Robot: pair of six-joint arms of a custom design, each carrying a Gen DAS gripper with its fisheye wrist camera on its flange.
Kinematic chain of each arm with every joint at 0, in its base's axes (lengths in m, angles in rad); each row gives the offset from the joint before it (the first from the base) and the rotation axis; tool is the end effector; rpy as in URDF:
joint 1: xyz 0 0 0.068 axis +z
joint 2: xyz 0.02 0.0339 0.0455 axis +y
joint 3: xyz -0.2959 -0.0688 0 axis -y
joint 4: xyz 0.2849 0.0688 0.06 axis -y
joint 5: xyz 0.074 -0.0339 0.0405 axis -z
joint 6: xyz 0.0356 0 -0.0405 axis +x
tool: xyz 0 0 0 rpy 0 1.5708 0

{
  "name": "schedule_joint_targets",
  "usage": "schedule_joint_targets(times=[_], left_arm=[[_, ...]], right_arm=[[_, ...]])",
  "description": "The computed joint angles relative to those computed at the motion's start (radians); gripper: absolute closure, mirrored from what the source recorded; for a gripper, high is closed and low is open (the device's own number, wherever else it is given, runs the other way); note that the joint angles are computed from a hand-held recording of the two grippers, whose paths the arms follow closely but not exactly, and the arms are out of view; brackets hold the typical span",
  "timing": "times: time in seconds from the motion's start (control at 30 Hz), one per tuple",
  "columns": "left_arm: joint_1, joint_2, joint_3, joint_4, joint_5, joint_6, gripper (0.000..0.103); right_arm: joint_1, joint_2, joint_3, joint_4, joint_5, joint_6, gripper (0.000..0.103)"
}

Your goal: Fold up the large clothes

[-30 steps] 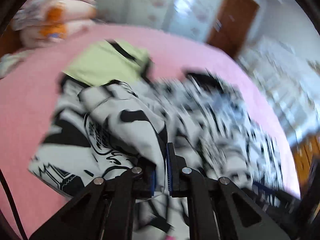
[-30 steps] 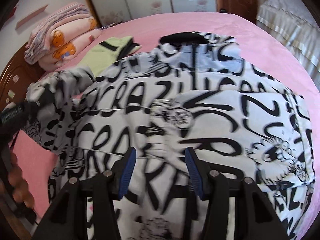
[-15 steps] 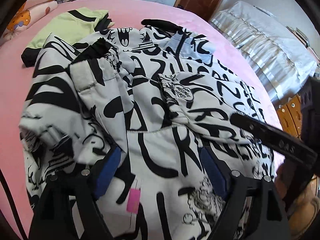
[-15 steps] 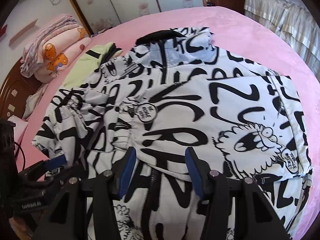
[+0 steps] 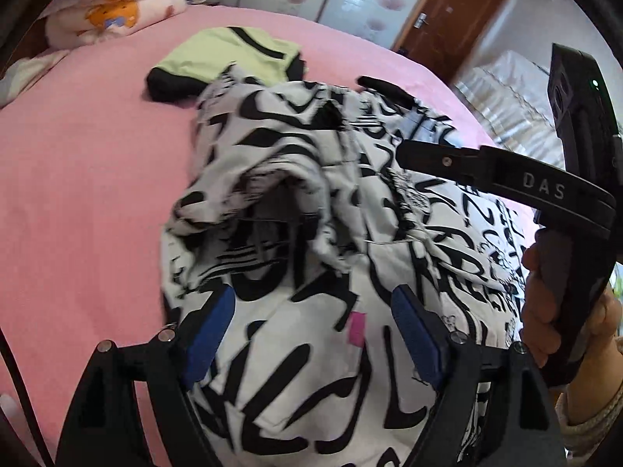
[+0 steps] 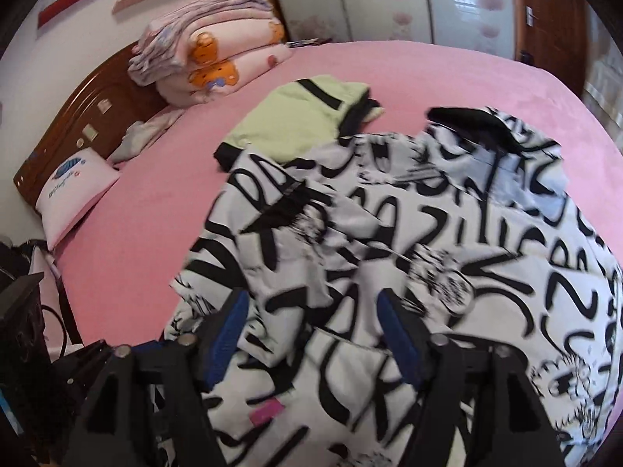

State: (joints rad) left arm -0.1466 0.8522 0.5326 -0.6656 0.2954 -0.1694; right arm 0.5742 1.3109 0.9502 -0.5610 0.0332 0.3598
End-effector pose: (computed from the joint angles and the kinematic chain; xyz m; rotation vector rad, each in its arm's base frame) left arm 0.1709 -0.0357 0.2136 0.0858 2.5666 -0.4986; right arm 0.2508 0.1608 0.2678 -0.2562 2.5129 0.3452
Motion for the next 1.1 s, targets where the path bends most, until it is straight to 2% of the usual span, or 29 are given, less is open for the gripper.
schedule_joint_targets(times=[0.1, 0.27, 0.33, 0.37, 0.4, 0.47, 0.6, 0.67, 0.77, 0.83, 0.9, 1.03, 1.1], left_arm=[[0.101, 0.009, -0.008, -0.019, 0.046, 0.046, 0.022], [0.157, 0.017, -0.027, -0.029, 0.079, 0.071, 0.022], [0.146, 0.013, -0.031, -0.03, 0.071, 0.067, 0.022], [0.14, 0.011, -0.032, -0.031, 0.067, 0.067, 0.022], [0.134, 0.006, -0.032, -0.032, 0.063, 0.068, 0.022], [0.116, -0.001, -0.033, -0.032, 0.045, 0.063, 0.022], [0.075, -0.011, -0.037, -0.025, 0.025, 0.035, 0.022], [0.049, -0.012, -0.041, -0.018, 0.017, 0.019, 0.022], [-0.002, -0.004, -0.045, -0.005, 0.003, -0.01, 0.022], [-0.043, 0.007, -0.048, 0.004, -0.012, -0.03, 0.022], [-0.085, 0.017, -0.048, 0.011, -0.03, -0.049, 0.022], [-0.136, 0.023, -0.035, 0.005, -0.059, -0.058, 0.022], [-0.133, 0.036, -0.021, 0.004, -0.059, -0.047, 0.022]], right_arm=[[0.046, 0.141, 0.069, 0.012, 0.029, -0.01, 0.032], [0.081, 0.353, 0.154, -0.023, 0.109, 0.0, 0.033], [0.071, 0.372, 0.14, -0.005, 0.094, 0.002, 0.055], [0.067, 0.37, 0.131, 0.0, 0.108, 0.004, 0.089], [0.059, 0.362, 0.124, -0.006, 0.122, 0.004, 0.097], [0.035, 0.276, 0.076, 0.03, 0.113, 0.013, 0.098], [-0.014, -0.029, -0.032, 0.082, 0.139, -0.015, 0.098], [-0.076, -0.187, -0.082, 0.055, 0.13, -0.008, 0.098], [-0.22, -0.332, -0.159, -0.016, 0.045, -0.004, 0.096], [-0.293, -0.378, -0.214, -0.083, 0.022, -0.02, 0.093], [-0.388, -0.385, -0.277, -0.162, -0.042, -0.065, 0.075], [-0.622, -0.46, -0.38, -0.272, -0.198, -0.184, 0.071], [-0.743, -0.482, -0.383, -0.306, -0.28, -0.25, 0.061]])
